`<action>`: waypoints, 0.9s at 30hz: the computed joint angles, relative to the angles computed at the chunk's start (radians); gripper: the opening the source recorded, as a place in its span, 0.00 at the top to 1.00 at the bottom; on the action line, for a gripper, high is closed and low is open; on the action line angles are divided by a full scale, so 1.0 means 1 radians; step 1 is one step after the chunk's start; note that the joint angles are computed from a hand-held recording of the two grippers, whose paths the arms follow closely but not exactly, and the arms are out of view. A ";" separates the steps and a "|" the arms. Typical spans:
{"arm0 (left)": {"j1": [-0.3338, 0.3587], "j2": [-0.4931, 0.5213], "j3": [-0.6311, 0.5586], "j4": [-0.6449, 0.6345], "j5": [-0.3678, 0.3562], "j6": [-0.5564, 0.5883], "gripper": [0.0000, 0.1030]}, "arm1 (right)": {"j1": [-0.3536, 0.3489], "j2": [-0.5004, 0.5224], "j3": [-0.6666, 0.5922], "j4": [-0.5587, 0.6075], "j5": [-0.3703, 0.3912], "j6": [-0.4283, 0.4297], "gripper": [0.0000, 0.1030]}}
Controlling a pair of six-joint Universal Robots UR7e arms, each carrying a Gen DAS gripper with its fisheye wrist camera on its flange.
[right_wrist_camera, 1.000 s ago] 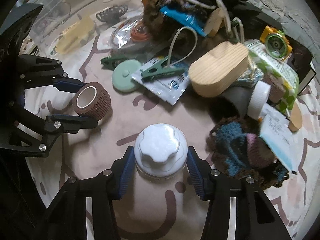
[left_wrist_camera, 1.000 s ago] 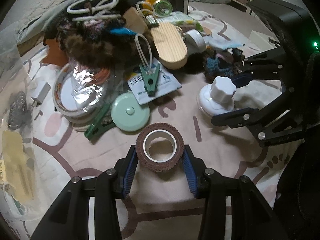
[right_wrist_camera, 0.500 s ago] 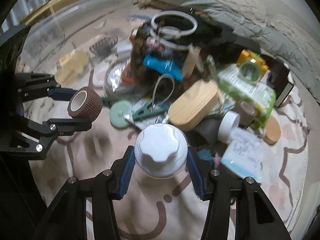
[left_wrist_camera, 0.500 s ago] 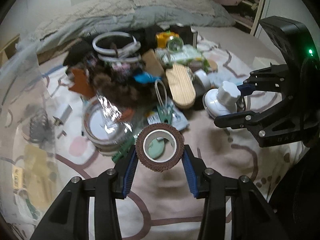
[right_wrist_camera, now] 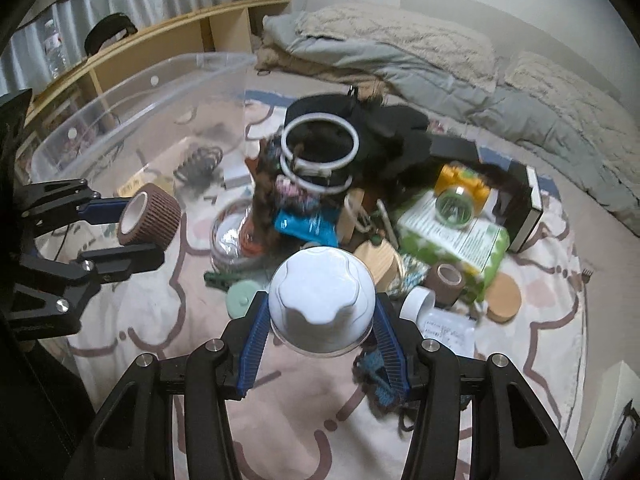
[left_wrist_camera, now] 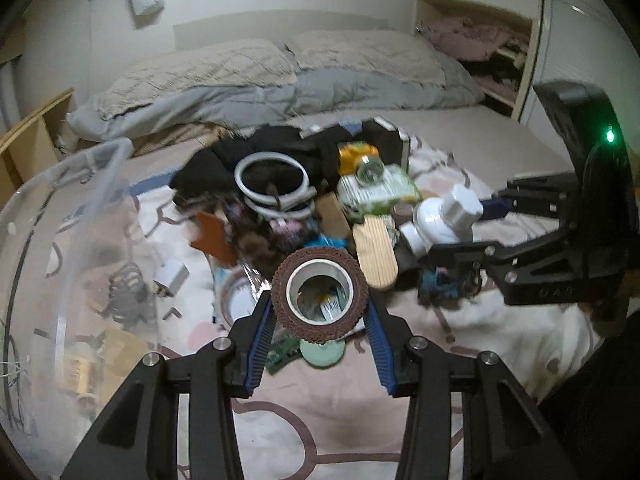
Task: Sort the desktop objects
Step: 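Grasp the brown tape roll with the left tool and lift both items, then carry the tape roll and knob cap over the clear plastic box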
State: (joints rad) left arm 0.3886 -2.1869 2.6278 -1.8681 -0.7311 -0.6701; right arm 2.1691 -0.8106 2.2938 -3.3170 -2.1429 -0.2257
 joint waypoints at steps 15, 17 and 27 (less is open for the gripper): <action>-0.115 0.003 -0.160 0.287 0.170 -0.233 0.57 | 0.077 -0.017 -0.072 0.008 0.025 -0.011 0.49; -0.126 -0.008 -0.181 0.340 0.196 -0.275 0.57 | 0.089 -0.015 -0.090 0.015 0.021 -0.014 0.49; -0.157 -0.057 -0.323 0.812 0.318 -0.632 0.57 | 0.138 0.061 -0.245 0.070 0.016 -0.008 0.49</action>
State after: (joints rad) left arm 0.2321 -2.2443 2.3048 -1.0558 -0.4128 -1.3023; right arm 2.3075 -0.7493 2.0492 -3.2474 -2.1268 -0.2336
